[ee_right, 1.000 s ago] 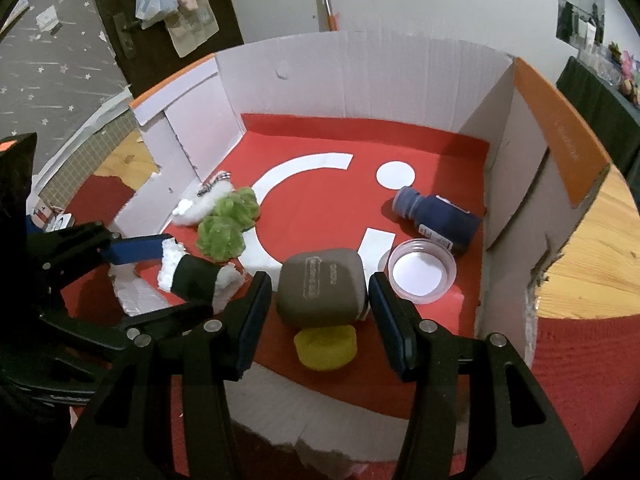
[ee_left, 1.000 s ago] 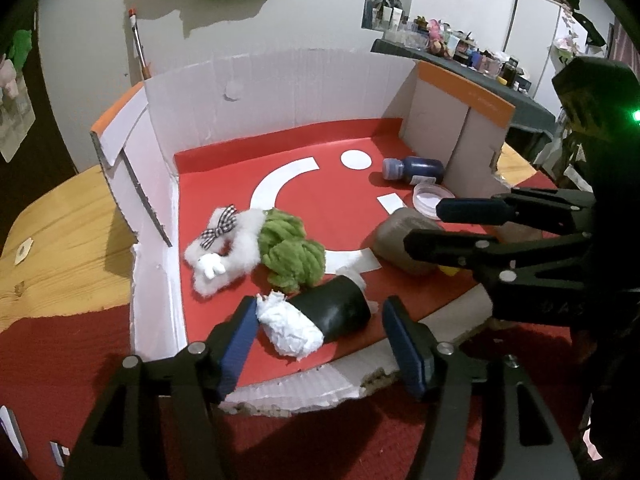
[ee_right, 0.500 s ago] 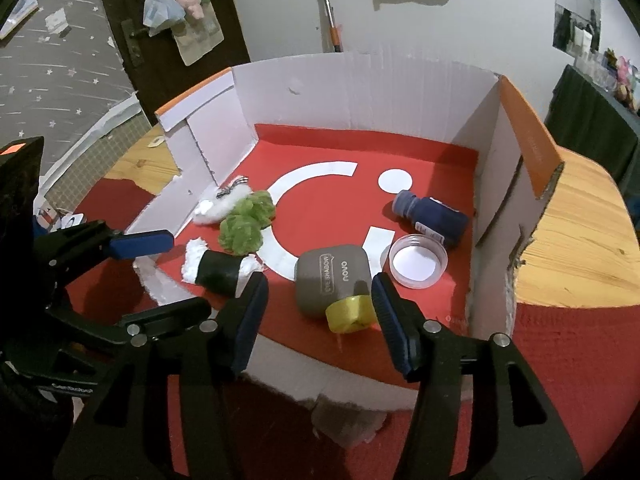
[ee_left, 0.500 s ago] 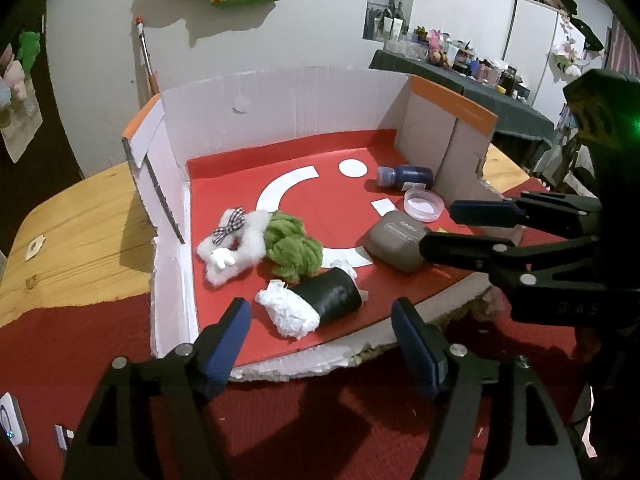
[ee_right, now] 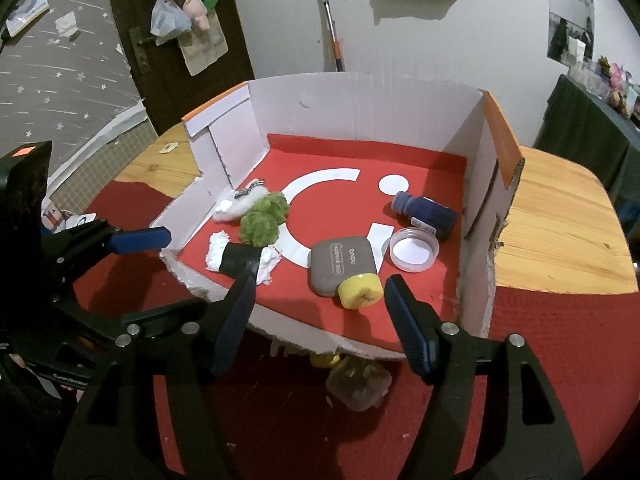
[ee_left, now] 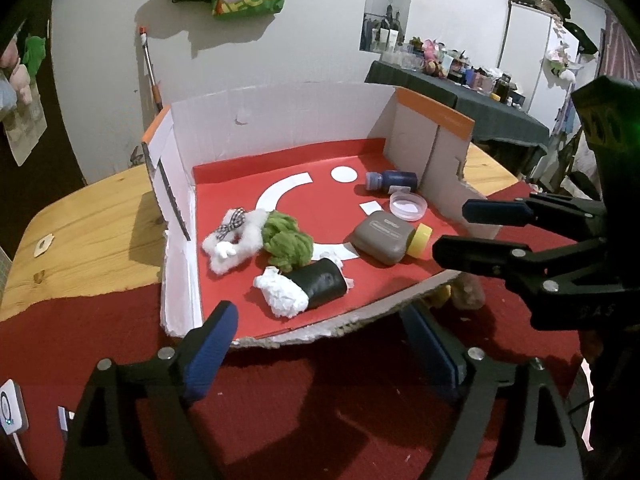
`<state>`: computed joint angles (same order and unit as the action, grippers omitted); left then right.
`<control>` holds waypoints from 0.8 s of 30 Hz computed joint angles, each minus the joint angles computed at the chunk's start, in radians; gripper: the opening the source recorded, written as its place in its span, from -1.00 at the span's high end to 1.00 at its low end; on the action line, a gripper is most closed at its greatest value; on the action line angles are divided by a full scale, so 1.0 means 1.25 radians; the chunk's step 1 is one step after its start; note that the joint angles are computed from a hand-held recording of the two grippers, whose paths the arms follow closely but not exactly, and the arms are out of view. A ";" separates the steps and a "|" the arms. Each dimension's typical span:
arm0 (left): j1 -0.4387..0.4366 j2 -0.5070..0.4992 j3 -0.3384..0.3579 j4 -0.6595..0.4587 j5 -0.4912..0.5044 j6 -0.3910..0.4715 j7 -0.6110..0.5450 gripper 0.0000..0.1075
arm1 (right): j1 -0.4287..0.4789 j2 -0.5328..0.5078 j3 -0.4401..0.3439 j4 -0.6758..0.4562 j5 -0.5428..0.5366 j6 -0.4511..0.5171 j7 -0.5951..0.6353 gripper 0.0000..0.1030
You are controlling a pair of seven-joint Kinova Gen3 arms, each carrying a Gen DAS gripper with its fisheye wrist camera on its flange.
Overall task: Organize objects
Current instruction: 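Withdraw both tools from the box toward the remaining loose items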
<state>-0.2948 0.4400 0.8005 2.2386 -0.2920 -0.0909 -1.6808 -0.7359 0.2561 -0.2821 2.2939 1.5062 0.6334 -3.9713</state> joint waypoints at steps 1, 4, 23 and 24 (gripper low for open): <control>0.000 -0.002 0.000 0.003 0.001 -0.002 0.001 -0.68 | -0.004 -0.001 -0.002 0.001 -0.003 0.004 -0.001 -0.33; -0.003 -0.006 0.002 0.012 -0.003 -0.010 0.007 -0.72 | -0.013 -0.004 -0.006 0.004 -0.006 0.012 -0.005 -0.38; -0.011 -0.043 -0.012 0.066 -0.092 -0.049 0.111 -0.88 | -0.084 -0.021 -0.032 0.021 -0.038 0.094 -0.050 -0.79; -0.014 -0.044 -0.010 0.068 -0.098 -0.051 0.117 -0.88 | -0.088 -0.021 -0.033 0.022 -0.040 0.098 -0.053 -0.80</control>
<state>-0.3127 0.3849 0.7876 2.3241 -0.4151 -0.1544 -1.5340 -0.8461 0.2292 -0.3237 2.3213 1.4563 0.7554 -4.0371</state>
